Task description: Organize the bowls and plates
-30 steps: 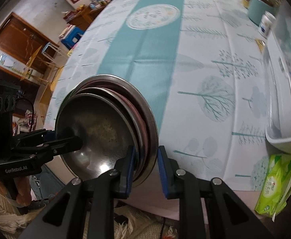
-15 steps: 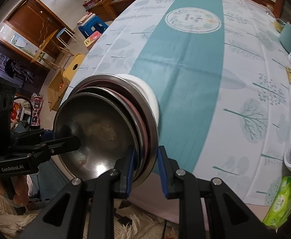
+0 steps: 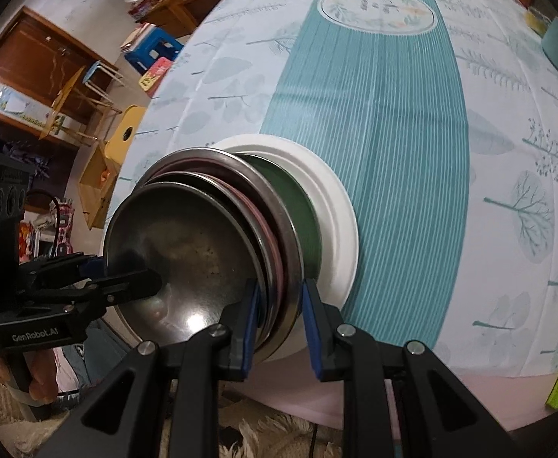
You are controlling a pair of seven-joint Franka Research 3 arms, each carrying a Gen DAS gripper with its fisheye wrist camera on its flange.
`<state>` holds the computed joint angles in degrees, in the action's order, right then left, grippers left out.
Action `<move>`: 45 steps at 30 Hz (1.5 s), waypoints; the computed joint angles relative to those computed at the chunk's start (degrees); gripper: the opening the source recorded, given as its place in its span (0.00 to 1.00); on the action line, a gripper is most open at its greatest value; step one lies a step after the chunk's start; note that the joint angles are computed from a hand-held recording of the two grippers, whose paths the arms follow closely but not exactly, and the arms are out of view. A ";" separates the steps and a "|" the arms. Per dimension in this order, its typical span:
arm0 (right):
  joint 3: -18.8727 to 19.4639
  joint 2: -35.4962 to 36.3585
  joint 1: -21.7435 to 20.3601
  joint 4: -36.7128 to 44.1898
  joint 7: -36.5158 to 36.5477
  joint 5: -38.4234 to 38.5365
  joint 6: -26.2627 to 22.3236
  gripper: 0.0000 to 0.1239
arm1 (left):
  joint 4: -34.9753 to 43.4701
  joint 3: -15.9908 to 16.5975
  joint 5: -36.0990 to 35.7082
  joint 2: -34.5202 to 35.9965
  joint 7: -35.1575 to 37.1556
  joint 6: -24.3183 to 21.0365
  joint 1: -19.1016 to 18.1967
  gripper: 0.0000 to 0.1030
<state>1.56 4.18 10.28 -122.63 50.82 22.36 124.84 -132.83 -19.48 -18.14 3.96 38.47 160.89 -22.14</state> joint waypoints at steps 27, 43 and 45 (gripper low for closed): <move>0.75 3.30 1.05 2.52 4.78 -0.49 0.02 0.18 | -0.46 0.31 -2.42 0.05 3.30 0.41 1.38 0.49; 0.85 3.20 1.72 2.00 5.91 -3.29 1.37 0.18 | 2.62 -0.46 -1.79 3.89 4.01 -0.03 1.78 0.62; 0.88 2.83 1.72 1.48 5.49 -3.02 2.23 0.21 | 2.91 0.33 2.14 3.53 1.06 -0.71 1.24 0.63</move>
<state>2.44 7.01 12.00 -121.15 56.31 19.34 127.07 -129.92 -19.15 -16.00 7.49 39.53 160.18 -20.90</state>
